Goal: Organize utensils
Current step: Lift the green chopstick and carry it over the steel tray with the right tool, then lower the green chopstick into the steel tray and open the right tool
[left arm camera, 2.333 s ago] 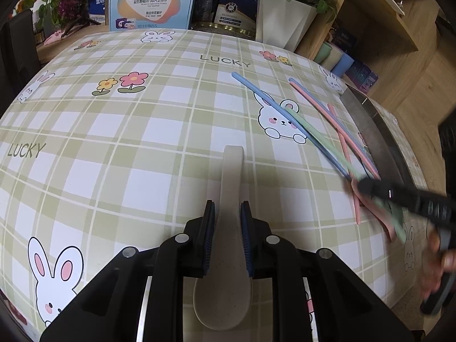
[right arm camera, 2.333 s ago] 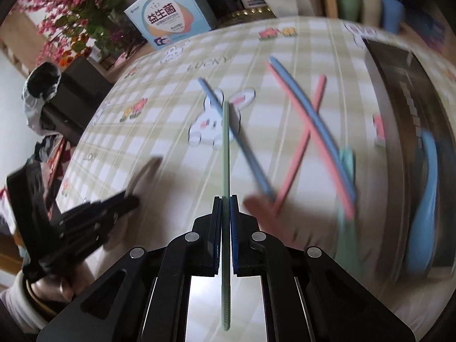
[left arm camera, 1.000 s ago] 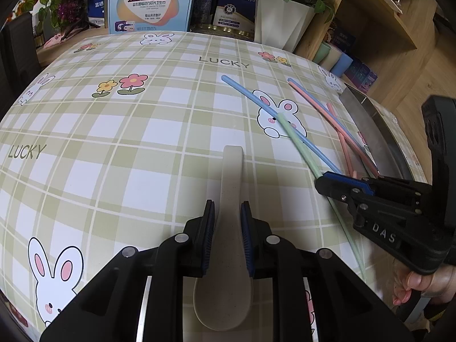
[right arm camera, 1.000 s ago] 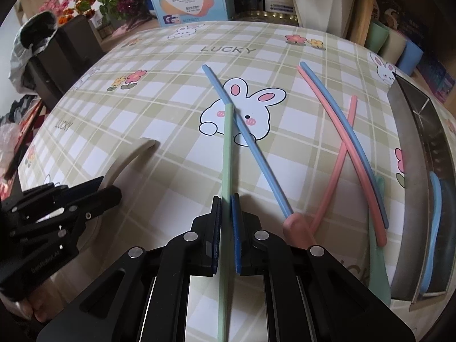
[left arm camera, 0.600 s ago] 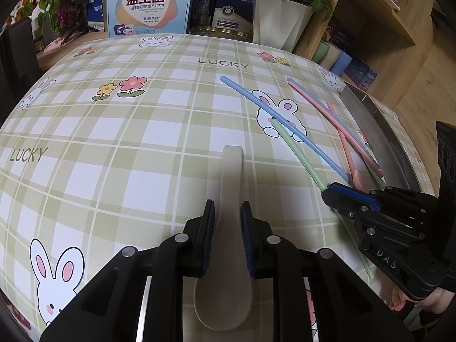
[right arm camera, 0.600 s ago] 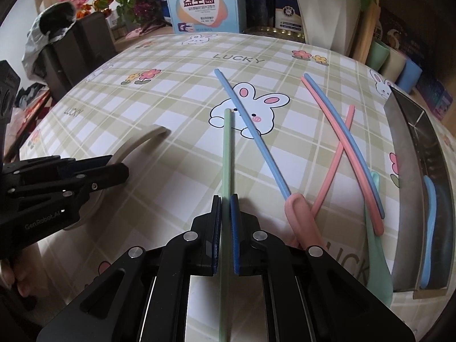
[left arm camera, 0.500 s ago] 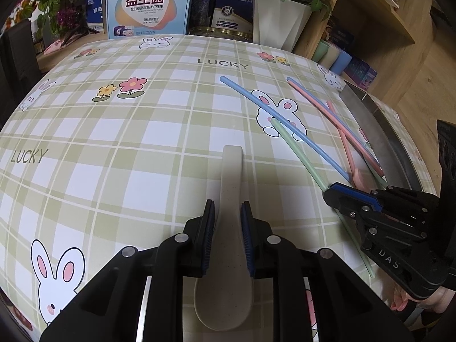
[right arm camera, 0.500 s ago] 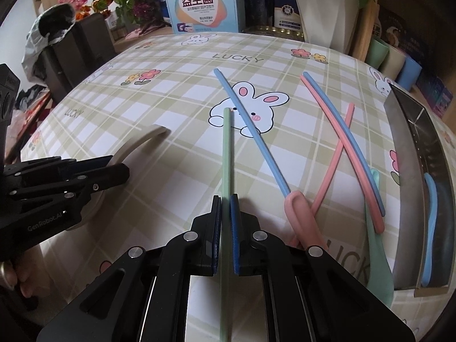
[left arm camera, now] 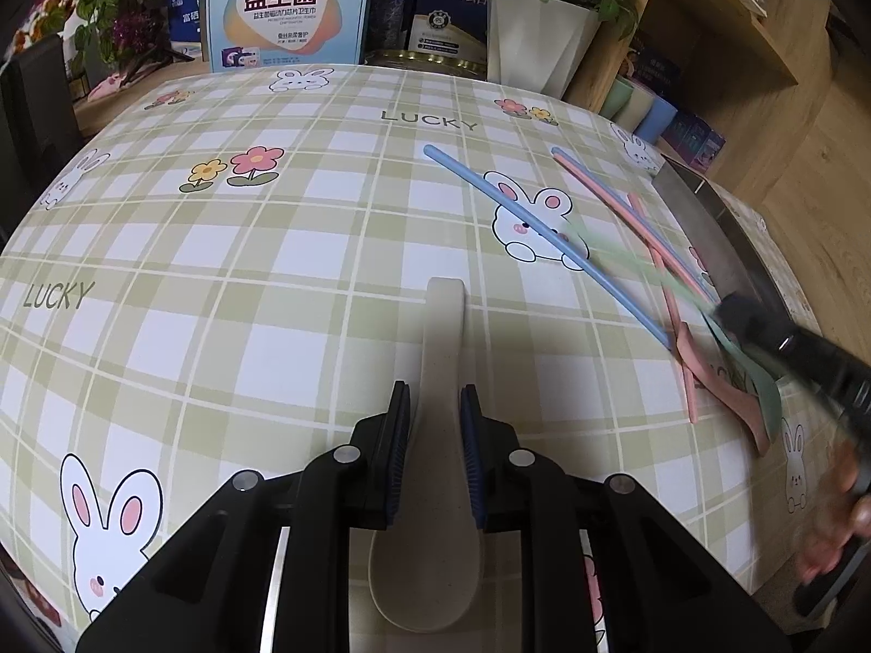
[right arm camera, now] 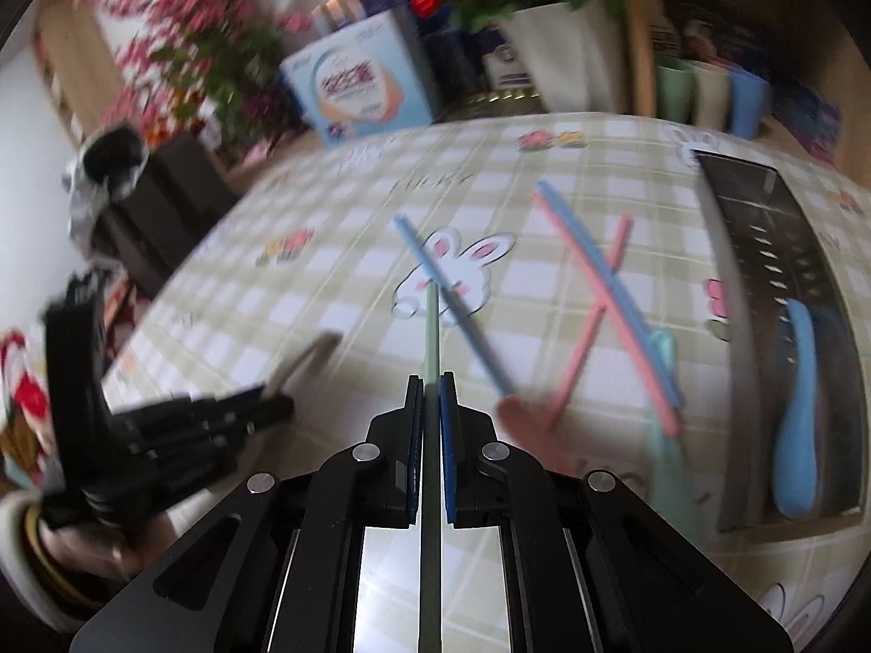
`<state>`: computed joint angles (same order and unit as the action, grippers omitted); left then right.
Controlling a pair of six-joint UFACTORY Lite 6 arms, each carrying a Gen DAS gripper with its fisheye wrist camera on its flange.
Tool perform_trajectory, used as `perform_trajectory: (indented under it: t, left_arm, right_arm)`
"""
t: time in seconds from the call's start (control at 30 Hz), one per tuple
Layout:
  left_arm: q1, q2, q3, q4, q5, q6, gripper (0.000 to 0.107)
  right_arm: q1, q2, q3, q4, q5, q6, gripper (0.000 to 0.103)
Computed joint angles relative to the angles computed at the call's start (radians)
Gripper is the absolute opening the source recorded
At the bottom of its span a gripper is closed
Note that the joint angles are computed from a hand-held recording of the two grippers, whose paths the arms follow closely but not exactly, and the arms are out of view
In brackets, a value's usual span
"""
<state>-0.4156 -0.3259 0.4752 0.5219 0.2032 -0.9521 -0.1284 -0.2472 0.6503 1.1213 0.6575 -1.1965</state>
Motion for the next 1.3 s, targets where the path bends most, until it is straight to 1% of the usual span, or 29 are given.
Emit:
perform_trajectory:
  t: [0.13,0.3,0.4,0.5,0.53,0.67,0.73,0.87,1.1,1.3]
  left_arm:
    - [-0.009,0.006,0.005,0.039,0.011,-0.041,0.018]
    - [-0.014,0.009,0.008,0.057,0.017,-0.06,0.018]
    - [-0.014,0.008,0.006,0.057,0.016,-0.059,0.018]
    - [-0.014,0.007,0.005,0.059,0.016,-0.062,0.018]
    - [-0.013,0.007,0.005,0.059,0.015,-0.061,0.018]
    - [-0.001,0.004,0.003,0.018,0.009,-0.015,0.018]
    - [0.001,0.003,0.004,0.007,0.009,-0.003,0.018]
    - [0.004,-0.004,0.0,-0.019,0.006,0.022,0.018]
    - [0.004,-0.009,-0.003,-0.038,0.004,0.036,0.018]
    - [0.005,-0.009,-0.003,-0.039,0.004,0.037,0.018]
  right_arm:
    - [-0.109,0.034,0.031,-0.001,0.075,0.001,0.006]
    - [-0.204,0.022,0.054,0.027,0.128,-0.03,0.006]
    - [-0.299,0.075,0.148,0.031,0.147,-0.027,0.006]
    - [-0.355,0.194,0.273,-0.004,0.126,0.02,0.006]
    - [-0.359,0.253,0.332,-0.034,0.095,0.051,0.006]
    - [-0.329,0.393,0.462,-0.128,-0.012,0.118,0.006]
    - [-0.308,0.469,0.529,-0.19,-0.047,0.185,0.006]
    - [-0.266,0.546,0.573,-0.267,-0.089,0.269,0.006]
    - [-0.256,0.581,0.572,-0.308,-0.065,0.357,0.006]
    - [-0.273,0.576,0.555,-0.309,-0.025,0.373,0.006]
